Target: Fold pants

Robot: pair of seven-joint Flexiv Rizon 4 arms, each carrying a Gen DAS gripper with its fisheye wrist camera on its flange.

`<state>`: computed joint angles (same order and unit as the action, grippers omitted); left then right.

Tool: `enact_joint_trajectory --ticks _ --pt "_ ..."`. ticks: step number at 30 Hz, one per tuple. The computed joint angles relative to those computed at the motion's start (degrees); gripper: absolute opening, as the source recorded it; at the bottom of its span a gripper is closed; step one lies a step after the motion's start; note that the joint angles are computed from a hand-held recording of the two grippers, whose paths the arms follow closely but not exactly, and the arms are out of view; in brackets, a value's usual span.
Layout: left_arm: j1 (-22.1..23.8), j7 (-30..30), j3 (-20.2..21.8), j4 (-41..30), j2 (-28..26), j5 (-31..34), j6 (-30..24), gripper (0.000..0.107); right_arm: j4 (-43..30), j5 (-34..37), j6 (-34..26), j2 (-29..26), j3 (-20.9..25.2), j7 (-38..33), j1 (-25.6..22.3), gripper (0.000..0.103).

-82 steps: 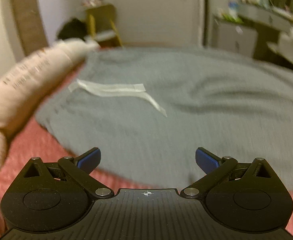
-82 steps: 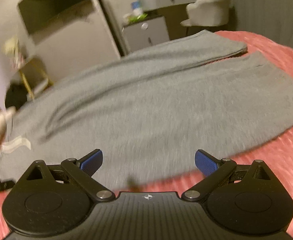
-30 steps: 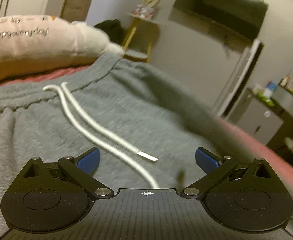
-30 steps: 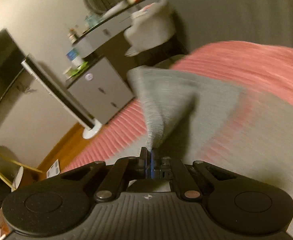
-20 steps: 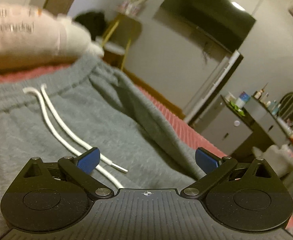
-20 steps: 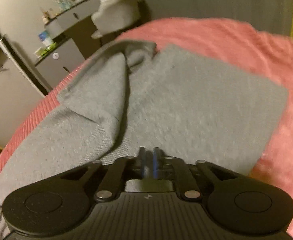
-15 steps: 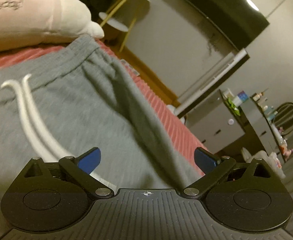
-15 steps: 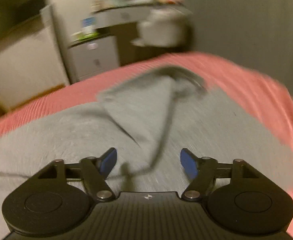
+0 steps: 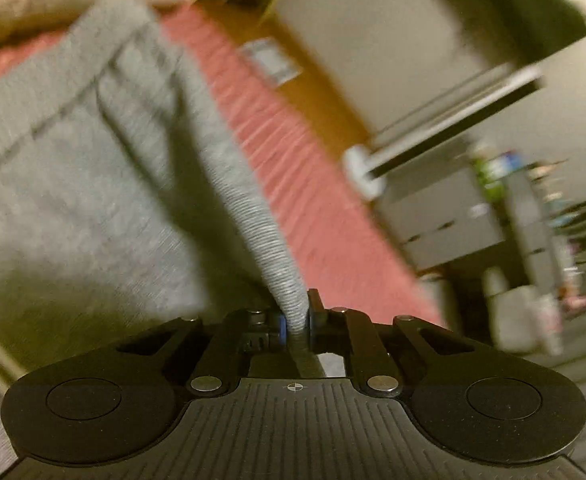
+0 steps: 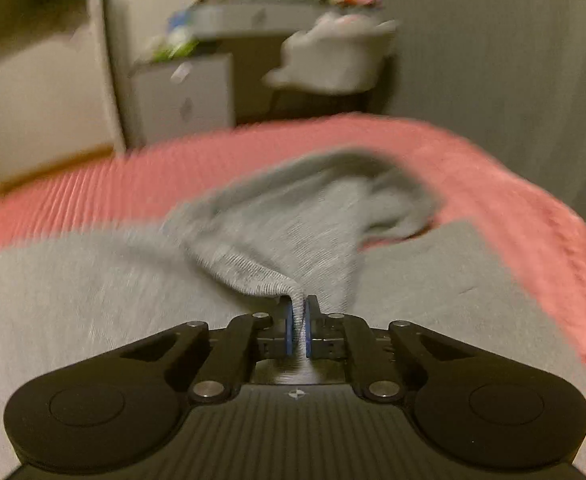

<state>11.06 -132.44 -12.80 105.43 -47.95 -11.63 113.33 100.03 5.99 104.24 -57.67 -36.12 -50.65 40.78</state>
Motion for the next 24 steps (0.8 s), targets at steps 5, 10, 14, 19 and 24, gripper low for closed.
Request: enact_joint_trajectory --ticks 5,10,14,19,24 --pt "2.09 -5.85 -0.94 16.25 5.84 11.2 21.45 0.011 9.18 6.08 14.13 10.96 15.48 1.26 -12.79 0.004" --pt "-8.57 -6.08 5.63 29.01 7.51 6.08 26.86 0.012 16.23 8.61 19.33 13.01 25.75 2.05 -21.94 0.004" --pt "-13.74 -8.24 7.33 34.14 6.44 0.57 24.87 0.025 17.1 7.98 15.86 10.35 30.53 5.14 -27.05 0.005" --pt "-16.16 -10.23 10.73 35.46 6.73 -5.41 29.83 0.09 17.87 4.94 21.16 9.42 34.7 7.41 -30.73 0.019" --pt "-7.92 -16.28 7.83 32.29 5.93 -1.66 24.5 0.071 16.15 -3.14 20.22 8.46 39.97 12.35 -37.18 0.02"
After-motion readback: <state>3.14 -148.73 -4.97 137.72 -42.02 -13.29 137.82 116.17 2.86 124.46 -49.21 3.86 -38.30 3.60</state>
